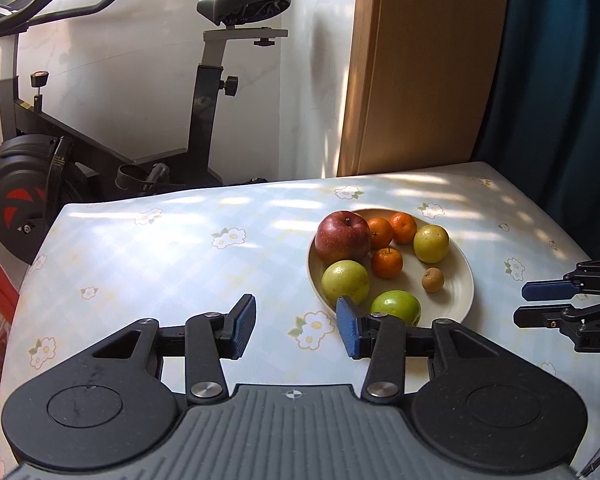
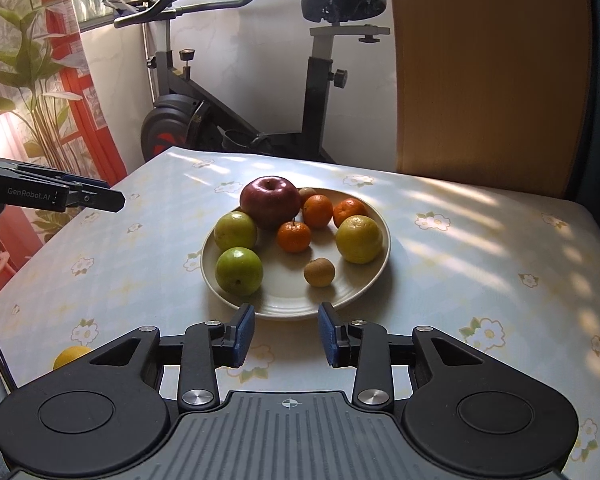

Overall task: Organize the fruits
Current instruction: 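Move both tools from the plate to the large red apple on the table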

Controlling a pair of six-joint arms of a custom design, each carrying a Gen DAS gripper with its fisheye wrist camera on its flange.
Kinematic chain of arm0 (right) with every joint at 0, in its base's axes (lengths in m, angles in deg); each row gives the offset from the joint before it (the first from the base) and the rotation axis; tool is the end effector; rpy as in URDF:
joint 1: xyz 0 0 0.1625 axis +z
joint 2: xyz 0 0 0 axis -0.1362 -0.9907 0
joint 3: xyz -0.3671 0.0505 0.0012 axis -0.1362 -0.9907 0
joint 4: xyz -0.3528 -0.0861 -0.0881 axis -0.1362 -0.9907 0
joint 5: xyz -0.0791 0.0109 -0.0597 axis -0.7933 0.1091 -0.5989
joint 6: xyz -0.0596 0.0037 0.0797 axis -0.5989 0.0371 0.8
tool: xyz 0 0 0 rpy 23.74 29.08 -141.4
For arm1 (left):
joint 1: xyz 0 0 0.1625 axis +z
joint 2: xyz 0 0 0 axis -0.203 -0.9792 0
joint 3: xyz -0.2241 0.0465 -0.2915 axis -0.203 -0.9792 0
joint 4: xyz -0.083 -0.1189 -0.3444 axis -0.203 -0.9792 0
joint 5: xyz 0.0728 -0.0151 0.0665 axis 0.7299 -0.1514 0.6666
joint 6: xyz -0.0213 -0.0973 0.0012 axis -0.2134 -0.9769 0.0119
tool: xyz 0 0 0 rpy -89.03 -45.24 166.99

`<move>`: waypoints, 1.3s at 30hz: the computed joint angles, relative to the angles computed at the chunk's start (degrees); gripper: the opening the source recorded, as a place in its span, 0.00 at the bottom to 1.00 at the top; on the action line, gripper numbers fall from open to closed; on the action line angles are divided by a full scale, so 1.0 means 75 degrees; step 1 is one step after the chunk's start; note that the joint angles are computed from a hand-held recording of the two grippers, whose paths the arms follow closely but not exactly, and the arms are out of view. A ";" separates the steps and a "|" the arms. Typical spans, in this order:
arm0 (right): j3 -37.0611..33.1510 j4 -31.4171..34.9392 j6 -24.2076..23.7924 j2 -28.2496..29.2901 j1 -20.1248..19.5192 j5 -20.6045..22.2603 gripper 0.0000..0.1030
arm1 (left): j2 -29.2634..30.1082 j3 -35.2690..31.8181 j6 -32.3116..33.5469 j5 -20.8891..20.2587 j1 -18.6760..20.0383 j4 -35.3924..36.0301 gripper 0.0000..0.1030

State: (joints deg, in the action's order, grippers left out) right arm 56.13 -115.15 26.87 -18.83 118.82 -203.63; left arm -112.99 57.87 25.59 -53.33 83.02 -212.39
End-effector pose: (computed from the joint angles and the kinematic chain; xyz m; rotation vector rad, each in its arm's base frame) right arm 0.3340 -0.6210 0.0065 0.7576 -2.4155 0.9297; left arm -0.0179 -0.6502 0.3519 0.6382 2.2447 -0.9070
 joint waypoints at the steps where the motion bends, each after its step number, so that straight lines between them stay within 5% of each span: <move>1: 0.0085 -0.0060 -0.0022 -0.0023 0.0021 -0.0038 0.32 | -0.0025 0.0042 -0.0009 0.0006 -0.0005 -0.0013 0.47; 17: 0.1855 -0.1189 -0.0248 -0.0530 0.0271 -0.0490 0.45 | -0.0576 0.1088 -0.0379 -0.0426 -0.0058 0.0065 0.49; 39: 0.2189 -0.0705 -0.0546 -0.0496 0.0268 -0.0373 0.54 | -0.0561 0.1334 -0.0815 -0.1004 0.0000 0.0569 0.49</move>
